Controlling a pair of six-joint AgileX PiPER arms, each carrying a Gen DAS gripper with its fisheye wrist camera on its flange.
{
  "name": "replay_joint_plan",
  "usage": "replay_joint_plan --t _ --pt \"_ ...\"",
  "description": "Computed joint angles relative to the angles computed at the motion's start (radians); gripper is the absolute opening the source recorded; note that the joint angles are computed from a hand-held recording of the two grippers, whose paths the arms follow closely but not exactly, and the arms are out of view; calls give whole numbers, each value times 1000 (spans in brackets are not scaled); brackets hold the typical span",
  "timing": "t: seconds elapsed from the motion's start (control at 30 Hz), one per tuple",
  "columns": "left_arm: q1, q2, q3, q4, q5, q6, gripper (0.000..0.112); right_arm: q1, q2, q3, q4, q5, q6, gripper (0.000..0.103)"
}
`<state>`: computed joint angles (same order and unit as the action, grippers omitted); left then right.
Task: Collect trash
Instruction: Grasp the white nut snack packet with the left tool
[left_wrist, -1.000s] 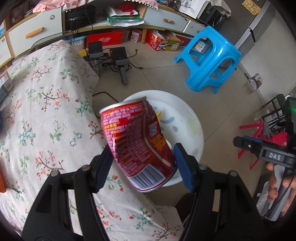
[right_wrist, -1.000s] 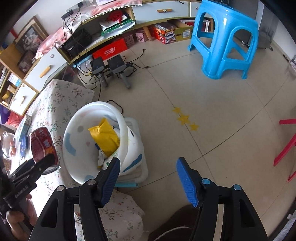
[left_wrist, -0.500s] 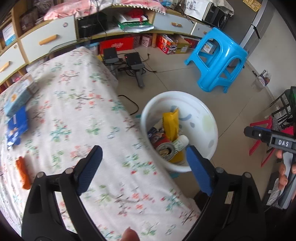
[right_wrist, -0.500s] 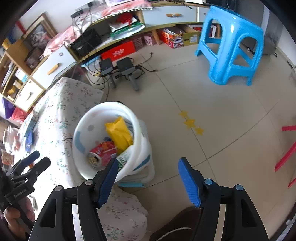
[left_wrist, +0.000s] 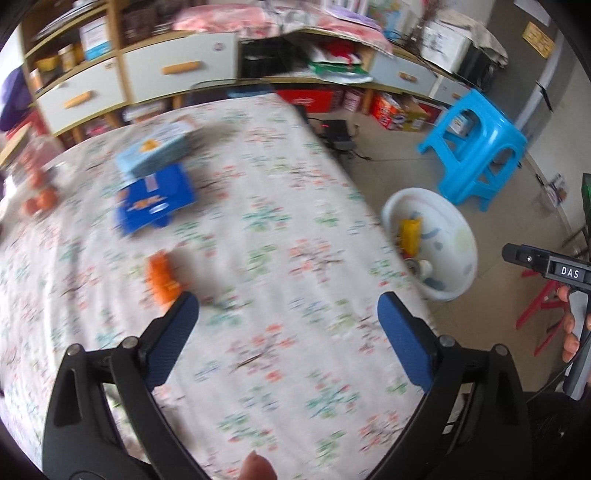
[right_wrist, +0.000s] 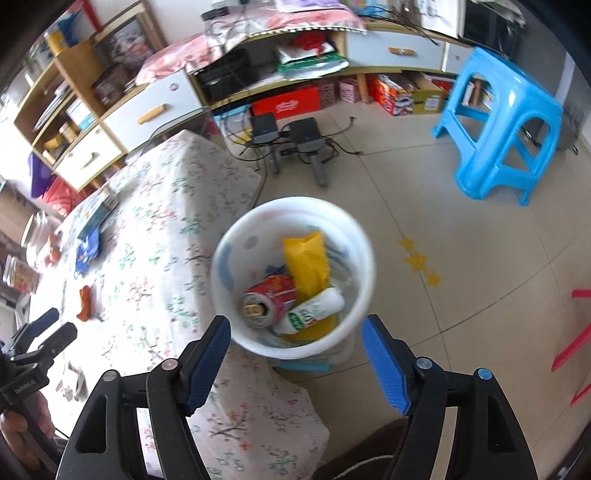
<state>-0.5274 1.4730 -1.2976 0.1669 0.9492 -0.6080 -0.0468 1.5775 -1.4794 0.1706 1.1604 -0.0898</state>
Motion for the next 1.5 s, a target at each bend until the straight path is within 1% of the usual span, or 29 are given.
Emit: replay_joint_plan --t 0.07,0.17,0.37,0.43,0.67,0.8,0.93,1.1,1.17,1.23,1.27,1.3,1.33,1.37,1.43,1.47,1.5 --pt "37 -52 56 -3 5 7 101 54 -1 5 -14 -10 30 81" --pt "100 -121 123 -26 9 41 102 128 2 13 -26 -20 58 84" --pt "226 -250 235 -65 33 117 102 266 27 12 -86 -42 112 84" --pt "280 -277 269 -103 43 178 102 307 35 14 -96 -47 131 84" --pt "432 -323 380 -243 91 376 102 408 62 13 -132 -53 176 85" --pt "477 -338 443 -268 97 418 102 445 77 14 -153 -54 189 85" --pt "524 -340 488 -326 96 484 102 476 95 7 -170 -53 206 85" --pt "517 -328 517 -326 94 481 102 506 110 1 -179 -54 225 85" --pt "499 -339 518 -305 95 452 95 515 117 -3 -179 -54 228 85" --pt "465 -345 519 -261 97 411 81 525 122 -7 -179 -54 232 85" --pt "441 -354 524 -233 99 392 76 530 125 -10 -179 -54 234 85" --pt "421 -361 527 -210 100 373 65 534 129 -15 -178 -54 236 85" --pt "405 -361 524 -185 101 354 52 538 133 -19 -178 -54 238 85" --pt "401 -371 527 -182 100 356 46 542 137 -23 -178 -54 241 85" --pt "444 -383 532 -237 102 409 31 551 148 -34 -177 -53 247 85" --pt "456 -385 533 -246 102 421 28 557 153 -39 -178 -53 251 85" --pt "464 -390 536 -248 100 428 22 562 159 -45 -178 -53 255 85"
